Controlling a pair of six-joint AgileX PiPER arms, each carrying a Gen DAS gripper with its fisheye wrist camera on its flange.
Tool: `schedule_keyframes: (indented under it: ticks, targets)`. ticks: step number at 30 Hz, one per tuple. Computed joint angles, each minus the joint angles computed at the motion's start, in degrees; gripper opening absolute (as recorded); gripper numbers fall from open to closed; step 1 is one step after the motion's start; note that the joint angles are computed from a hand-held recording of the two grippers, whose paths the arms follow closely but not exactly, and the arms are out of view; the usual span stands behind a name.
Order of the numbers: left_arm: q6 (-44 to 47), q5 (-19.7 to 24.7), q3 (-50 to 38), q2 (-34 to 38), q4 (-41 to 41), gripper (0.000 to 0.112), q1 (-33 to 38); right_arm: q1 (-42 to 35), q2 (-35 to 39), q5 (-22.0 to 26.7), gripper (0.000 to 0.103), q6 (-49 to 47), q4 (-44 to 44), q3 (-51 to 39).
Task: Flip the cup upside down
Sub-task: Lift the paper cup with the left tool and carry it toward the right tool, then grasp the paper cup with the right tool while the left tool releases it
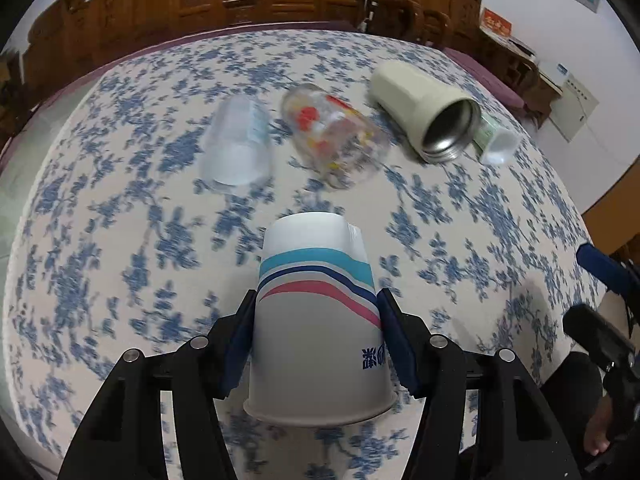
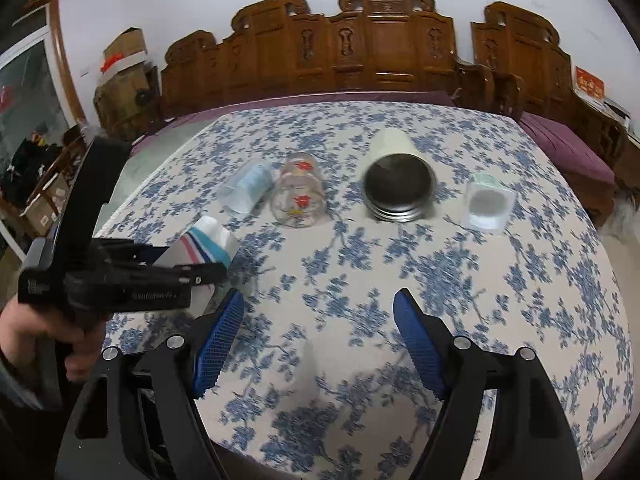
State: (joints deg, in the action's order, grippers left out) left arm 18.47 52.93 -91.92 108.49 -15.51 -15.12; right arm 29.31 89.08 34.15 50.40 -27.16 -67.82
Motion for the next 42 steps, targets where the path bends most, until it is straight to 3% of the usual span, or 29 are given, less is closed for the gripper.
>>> schedule_keyframes:
  ticks: [6,10,18,21,30,37,42]
  targets:
    - [0.2,-2.6,2.6,-0.4,0.0,0.058,-1.5,-0.9,-0.9,0.3,0.079,0.6,-0.3,1.2]
    - [1.2,-3.9,3.6,-1.9,-1.3,0.069,-0.9,-0.8,-0.5,1.0,0.079,0.2,-0.2,0.4]
    - [3.3,-7.7,7.8,-9.2,-4.1,0.079,4.0,0.8,2.2,3.8,0.079,-2.2,0.7,-5.0]
    - [1.5,-12.0,10.4,-12.4,-2.0,0.095,5.6,1.9,4.6,5.6,0.079,-2.9,0.5,-8.3]
    - [6.0,-14.4,13.0,-15.8,-3.9,0.095,13.2,2.2,13.9,9.1,0.079,-9.9,9.7,-20.2]
    - [12.1,-14.2,13.8,-15.1,-8.5,0.095,17.9,-0.2,26.9,20.0,0.079,-20.2,26.3,-38.3]
    - [13.6,-13.5,13.2,-13.8,-10.0,0.095,19.0,-2.5,35.8,30.1,0.079,-21.2,34.2,-51.1]
